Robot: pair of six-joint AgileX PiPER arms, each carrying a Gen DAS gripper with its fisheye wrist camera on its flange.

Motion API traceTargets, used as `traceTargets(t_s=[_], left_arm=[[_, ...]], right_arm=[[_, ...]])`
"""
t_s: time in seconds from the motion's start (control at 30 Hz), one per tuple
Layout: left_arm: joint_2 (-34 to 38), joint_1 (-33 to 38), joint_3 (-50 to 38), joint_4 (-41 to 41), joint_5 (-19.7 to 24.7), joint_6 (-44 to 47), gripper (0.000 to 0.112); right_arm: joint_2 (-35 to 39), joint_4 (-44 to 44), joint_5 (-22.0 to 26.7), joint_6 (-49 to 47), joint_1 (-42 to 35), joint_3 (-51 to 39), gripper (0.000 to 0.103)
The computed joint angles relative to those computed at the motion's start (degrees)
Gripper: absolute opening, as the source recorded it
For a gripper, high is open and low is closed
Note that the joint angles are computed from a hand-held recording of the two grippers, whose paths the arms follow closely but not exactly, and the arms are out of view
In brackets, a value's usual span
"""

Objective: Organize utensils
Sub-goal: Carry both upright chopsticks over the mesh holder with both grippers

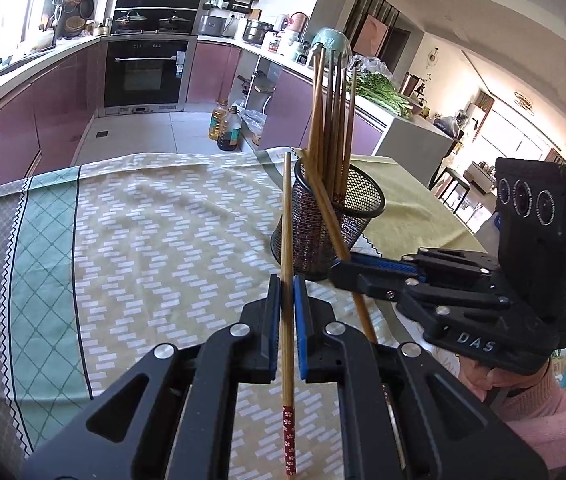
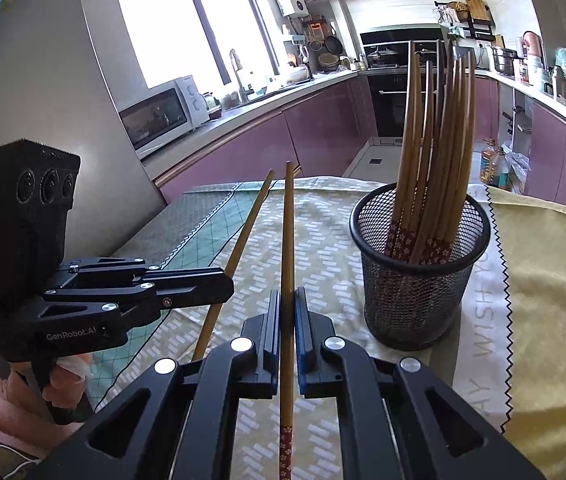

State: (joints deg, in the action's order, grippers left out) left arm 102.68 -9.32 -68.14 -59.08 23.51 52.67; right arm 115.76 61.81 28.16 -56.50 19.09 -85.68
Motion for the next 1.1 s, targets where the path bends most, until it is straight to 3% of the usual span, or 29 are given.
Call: traceTargets(t_s=[0.47,1.1], left_arm=[[1.15,-0.59,-1.28,2.89,1.78,-1.62,0.011],[0.77,-1.42,-1.64,2.96,0.94,-1.37,0.007]], right_arm=[[-0.66,4.41,0.98,-5.36,-0.04,0.82,0.006],[-3.19,8.89,-0.57,-9.90,-1.78,4.32,0.006]])
